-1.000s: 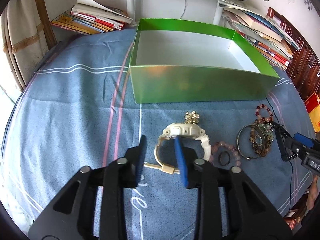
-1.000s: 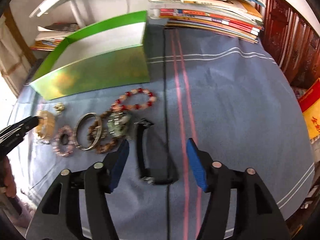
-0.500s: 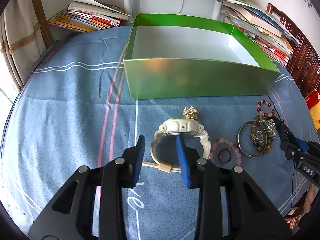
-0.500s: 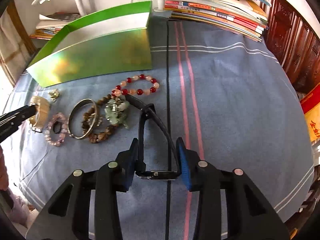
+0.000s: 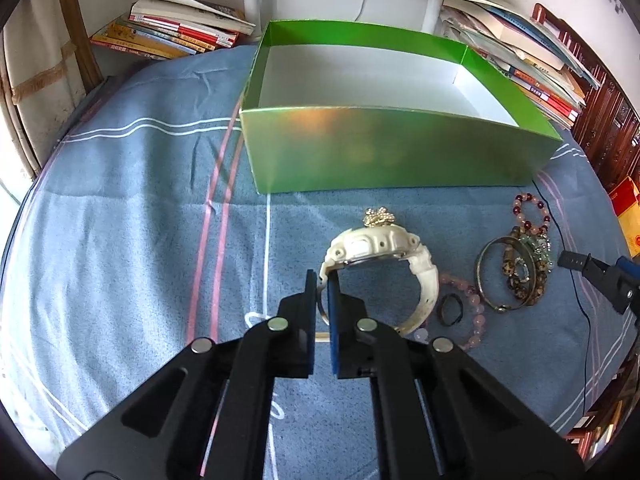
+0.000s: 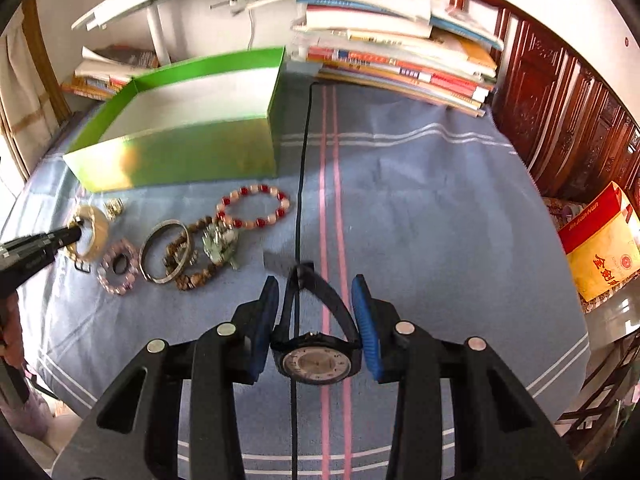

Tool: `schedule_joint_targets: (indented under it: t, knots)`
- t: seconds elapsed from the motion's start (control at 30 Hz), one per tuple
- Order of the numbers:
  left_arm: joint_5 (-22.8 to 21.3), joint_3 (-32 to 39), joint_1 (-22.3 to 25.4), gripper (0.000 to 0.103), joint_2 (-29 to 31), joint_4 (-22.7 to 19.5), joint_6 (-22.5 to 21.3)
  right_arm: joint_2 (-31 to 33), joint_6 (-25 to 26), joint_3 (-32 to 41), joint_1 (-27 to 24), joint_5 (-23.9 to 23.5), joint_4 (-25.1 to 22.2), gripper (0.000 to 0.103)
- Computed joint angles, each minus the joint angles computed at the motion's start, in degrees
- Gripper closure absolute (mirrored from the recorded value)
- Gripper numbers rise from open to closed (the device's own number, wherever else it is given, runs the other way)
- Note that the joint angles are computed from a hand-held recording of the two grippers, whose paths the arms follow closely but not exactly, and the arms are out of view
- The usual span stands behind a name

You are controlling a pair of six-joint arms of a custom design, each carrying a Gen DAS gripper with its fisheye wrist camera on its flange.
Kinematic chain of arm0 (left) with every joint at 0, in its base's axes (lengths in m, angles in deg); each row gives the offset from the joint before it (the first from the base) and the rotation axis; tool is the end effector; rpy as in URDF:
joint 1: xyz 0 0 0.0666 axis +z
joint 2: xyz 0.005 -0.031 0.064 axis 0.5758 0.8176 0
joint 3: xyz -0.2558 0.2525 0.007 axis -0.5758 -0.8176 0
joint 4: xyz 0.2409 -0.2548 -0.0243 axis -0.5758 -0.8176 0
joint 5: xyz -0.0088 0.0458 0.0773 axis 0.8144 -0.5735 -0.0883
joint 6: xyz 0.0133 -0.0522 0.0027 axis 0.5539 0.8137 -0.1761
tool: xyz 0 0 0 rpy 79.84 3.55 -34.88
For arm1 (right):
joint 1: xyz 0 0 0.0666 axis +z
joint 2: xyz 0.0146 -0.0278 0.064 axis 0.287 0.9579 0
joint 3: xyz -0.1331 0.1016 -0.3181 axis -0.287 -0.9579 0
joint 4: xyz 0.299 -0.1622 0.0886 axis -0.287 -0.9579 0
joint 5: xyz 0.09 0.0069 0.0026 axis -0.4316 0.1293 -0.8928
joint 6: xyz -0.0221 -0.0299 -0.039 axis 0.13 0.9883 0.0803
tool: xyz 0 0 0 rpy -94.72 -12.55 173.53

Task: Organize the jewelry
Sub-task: 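Carry both watches over the green box and open both tools to drop them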

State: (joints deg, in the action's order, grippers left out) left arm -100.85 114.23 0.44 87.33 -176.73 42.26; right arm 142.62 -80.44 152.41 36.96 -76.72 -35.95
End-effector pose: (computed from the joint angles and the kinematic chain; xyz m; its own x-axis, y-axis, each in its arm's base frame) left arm 0.3153 -0.2036 0.5217 -0.8293 -0.1662 -0.5336 -0.1775 0.9836 -0.0305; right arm 0.3124 0.1130 0.5349 -0.7700 -0.2055 -0.6041 -0.2600 0.9656 0.0029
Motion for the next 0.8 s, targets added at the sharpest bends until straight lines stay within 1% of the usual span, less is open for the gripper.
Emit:
schedule_joint_targets:
  t: [0.1,0.27,0.33,0.47,0.63,0.73,0.8]
  knots:
    - [-0.95,1.09,-0.84,0.097,-0.28,-0.49,0.25,0.51,-0.49,1.36,0.28,-0.66,0.44,0.065]
    - [-3.85,4.13,-2.47,0.097,-0.78,-1.46,0.21,2.12,-1.42,4.67,2.11,-1.56,1.36,0.065]
    - [-5.2,5.88,-3.04,0.097,-0.56,-1.99,-0.22,3.2,-1.52,6.85,2.82,-1.98,1.64,0.065]
    - [-5.98,9.66,-2.62,0.097,0.7,-2.91,-1.55,5.77,-1.29,12.7,4.11,-2.89,2.31,0.065]
    - [-8.05,17.53,-1.55,0.097,4.01,-4.68,-4.88,10.72,-0.55,22.43,5.66,-2.8,2.28,0.065]
    - [-8.64,24.92,-0.14,0.097,7.78,-5.78,-8.18,16.21,-0.44,31.35,6.7,-2.56,1.27,0.065]
    - [-8.2,31.23,1.51,0.097,11.54,-6.79,-10.42,19.51,-0.51,36.07,7.01,-2.33,0.59,0.065]
